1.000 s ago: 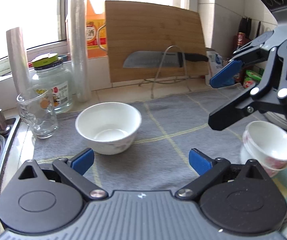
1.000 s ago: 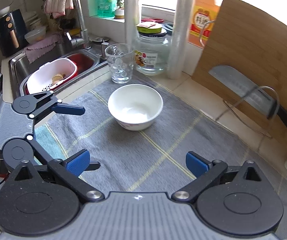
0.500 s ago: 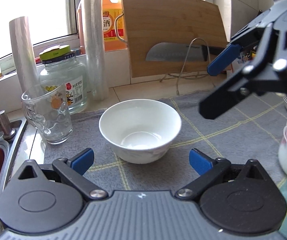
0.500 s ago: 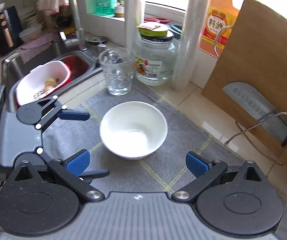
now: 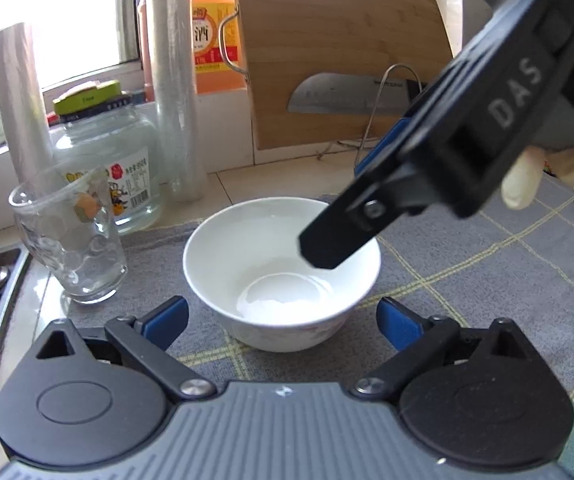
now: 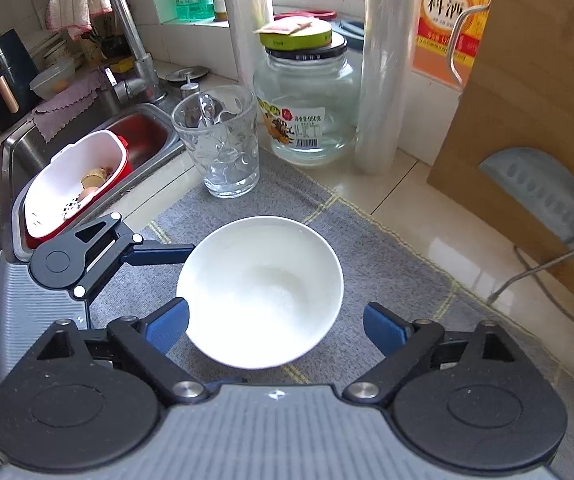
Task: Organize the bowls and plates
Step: 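Carry the held bowl with the right tool over the bowl stack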
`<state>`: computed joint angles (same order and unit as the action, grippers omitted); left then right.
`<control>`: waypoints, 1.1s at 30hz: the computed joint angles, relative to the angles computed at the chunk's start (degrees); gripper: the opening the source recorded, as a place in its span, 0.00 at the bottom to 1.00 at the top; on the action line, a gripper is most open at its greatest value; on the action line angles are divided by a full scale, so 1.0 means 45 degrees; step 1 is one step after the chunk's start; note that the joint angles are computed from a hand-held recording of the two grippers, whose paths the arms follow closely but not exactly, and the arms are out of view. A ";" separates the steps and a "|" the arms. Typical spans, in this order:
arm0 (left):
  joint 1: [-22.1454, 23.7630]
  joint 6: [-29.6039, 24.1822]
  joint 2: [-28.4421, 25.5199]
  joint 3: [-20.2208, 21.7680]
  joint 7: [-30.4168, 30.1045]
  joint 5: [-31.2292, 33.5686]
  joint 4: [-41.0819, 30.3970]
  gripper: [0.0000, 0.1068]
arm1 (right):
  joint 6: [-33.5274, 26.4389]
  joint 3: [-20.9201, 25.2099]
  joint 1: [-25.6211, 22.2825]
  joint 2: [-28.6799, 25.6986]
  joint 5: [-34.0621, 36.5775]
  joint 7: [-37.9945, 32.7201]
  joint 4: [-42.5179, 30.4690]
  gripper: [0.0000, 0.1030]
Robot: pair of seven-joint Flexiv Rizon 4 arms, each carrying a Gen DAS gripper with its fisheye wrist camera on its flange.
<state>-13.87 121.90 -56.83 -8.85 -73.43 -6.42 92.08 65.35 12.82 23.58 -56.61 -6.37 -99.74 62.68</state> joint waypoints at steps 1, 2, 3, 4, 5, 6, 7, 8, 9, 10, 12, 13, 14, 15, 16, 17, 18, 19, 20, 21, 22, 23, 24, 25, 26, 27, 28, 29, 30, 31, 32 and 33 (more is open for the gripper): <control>0.0027 -0.0027 -0.0023 -0.0024 -0.0004 0.0025 -0.0030 0.93 | -0.0184 0.0065 -0.0030 -0.0183 0.0015 -0.0021 -0.0299 0.93; 0.0083 -0.0113 -0.0037 -0.0072 0.0011 0.0098 -0.0064 0.91 | -0.0364 0.0132 -0.0056 -0.0334 0.0063 -0.0042 -0.0549 0.92; 0.0113 -0.0124 -0.0076 -0.0092 0.0027 0.0157 -0.0126 0.91 | -0.0520 0.0159 -0.0063 -0.0484 0.0122 -0.0030 -0.0801 0.90; 0.0097 -0.0071 -0.0097 -0.0064 0.0030 0.0154 -0.0147 0.91 | -0.0716 0.0206 -0.0079 -0.0629 0.0193 -0.0041 -0.1063 0.88; 0.0171 -0.0058 -0.0106 -0.0135 0.0024 0.0264 -0.0158 0.91 | -0.0872 0.0256 -0.0098 -0.0759 0.0283 -0.0074 -0.1300 0.86; 0.0228 -0.0033 -0.0113 -0.0192 0.0006 0.0346 -0.0169 0.91 | -0.0960 0.0258 -0.0096 -0.0863 0.0369 -0.0080 -0.1480 0.86; 0.0247 0.0032 -0.0128 -0.0210 -0.0018 0.0380 -0.0192 0.90 | -0.1034 0.0234 -0.0080 -0.0954 0.0434 -0.0083 -0.1638 0.86; 0.0331 0.0061 -0.0145 -0.0292 -0.0045 0.0499 -0.0211 0.90 | -0.1151 0.0236 -0.0077 -0.1055 0.0491 -0.0123 -0.1825 0.86; 0.0371 -0.0001 -0.0154 -0.0337 -0.0052 0.0559 -0.0251 0.90 | -0.1199 0.0211 -0.0060 -0.1147 0.0548 -0.0140 -0.1985 0.85; 0.0345 -0.0018 -0.0168 -0.0307 -0.0048 0.0539 -0.0287 0.89 | -0.1254 0.0196 -0.0043 -0.1230 0.0608 -0.0146 -0.2143 0.84; 0.0305 -0.0041 -0.0187 -0.0256 -0.0025 0.0524 -0.0340 0.89 | -0.1459 0.0290 -0.0068 -0.1394 0.0790 -0.0239 -0.2486 0.83; 0.0282 -0.0044 -0.0191 -0.0236 -0.0024 0.0498 -0.0348 0.88 | -0.1549 0.0311 -0.0069 -0.1454 0.0873 -0.0287 -0.2634 0.81; 0.0274 -0.0024 -0.0198 -0.0232 -0.0038 0.0477 -0.0354 0.87 | -0.1645 0.0311 -0.0050 -0.1522 0.0941 -0.0324 -0.2783 0.80; 0.0274 -0.0013 -0.0194 -0.0235 -0.0055 0.0466 -0.0343 0.87 | -0.1736 0.0332 -0.0042 -0.1577 0.1010 -0.0406 -0.2910 0.79; 0.0292 -0.0040 -0.0196 -0.0247 -0.0055 0.0482 -0.0356 0.87 | -0.1764 0.0329 -0.0022 -0.1623 0.1071 -0.0493 -0.2999 0.78; 0.0283 -0.0043 -0.0191 -0.0232 -0.0048 0.0481 -0.0352 0.87 | -0.1780 0.0318 0.0000 -0.1669 0.1125 -0.0569 -0.3085 0.76; 0.0274 -0.0043 -0.0191 -0.0219 -0.0050 0.0462 -0.0354 0.87 | -0.1876 0.0347 0.0003 -0.1722 0.1195 -0.0642 -0.3204 0.75; 0.0273 -0.0043 -0.0191 -0.0219 -0.0051 0.0463 -0.0354 0.87 | -0.1976 0.0354 0.0021 -0.1793 0.1261 -0.0682 -0.3357 0.73; 0.0256 -0.0048 -0.0184 -0.0198 -0.0045 0.0442 -0.0349 0.87 | -0.2004 0.0313 0.0052 -0.1825 0.1307 -0.0709 -0.3432 0.73; 0.0244 -0.0049 -0.0179 -0.0189 -0.0047 0.0420 -0.0345 0.86 | -0.2037 0.0290 0.0066 -0.1844 0.1356 -0.0744 -0.3484 0.73; 0.0240 -0.0052 -0.0174 -0.0187 -0.0048 0.0413 -0.0340 0.86 | -0.2021 0.0270 0.0072 -0.1853 0.1419 -0.0756 -0.3513 0.72; 0.0243 -0.0042 -0.0168 -0.0189 -0.0044 0.0430 -0.0322 0.86 | -0.2032 0.0286 0.0058 -0.1863 0.1491 -0.0788 -0.3549 0.72; 0.0253 -0.0040 -0.0170 -0.0197 -0.0045 0.0441 -0.0321 0.86 | -0.2092 0.0321 0.0034 -0.1879 0.1568 -0.0822 -0.3609 0.72; 0.0233 -0.0030 -0.0166 -0.0179 -0.0050 0.0408 -0.0313 0.86 | -0.2113 0.0331 0.0015 -0.1888 0.1644 -0.0836 -0.3640 0.71; 0.0226 -0.0042 -0.0155 -0.0178 -0.0058 0.0384 -0.0308 0.86 | -0.2146 0.0336 0.0006 -0.1889 0.1709 -0.0841 -0.3669 0.71; 0.0216 -0.0051 -0.0146 -0.0167 -0.0059 0.0364 -0.0300 0.86 | -0.2174 0.0323 0.0007 -0.1891 0.1755 -0.0844 -0.3692 0.71; 0.0202 -0.0054 -0.0139 -0.0149 -0.0050 0.0350 -0.0292 0.86 | -0.2180 0.0276 0.0029 -0.1888 0.1774 -0.0824 -0.3699 0.70; 0.0258 0.0092 -0.0221 -0.0205 -0.0049 0.0483 -0.0369 0.86 | -0.2188 0.0251 0.0039 -0.1878 0.1796 -0.0814 -0.3697 0.69; 0.0249 0.0083 -0.0207 -0.0195 -0.0051 0.0463 -0.0350 0.86 | -0.2197 0.0253 0.0036 -0.1864 0.1830 -0.0818 -0.3688 0.69; 0.0242 0.0054 -0.0196 -0.0190 -0.0043 0.0452 -0.0348 0.86 | -0.2194 0.0246 0.0039 -0.1842 0.1860 -0.0803 -0.3664 0.69; 0.0238 0.0024 -0.0167 -0.0187 -0.0038 0.0446 -0.0317 0.86 | -0.2183 0.0238 0.0039 -0.1809 0.1883 -0.0798 -0.3620 0.69; 0.0239 0.0013 -0.0144 -0.0192 -0.0045 0.0440 -0.0288 0.86 | -0.2182 0.0245 0.0032 -0.1779 0.1900 -0.0821 -0.3582 0.69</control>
<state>-12.79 121.96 -57.48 -9.71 -73.63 -4.44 90.78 55.52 13.92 23.73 -64.62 2.18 -103.44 46.56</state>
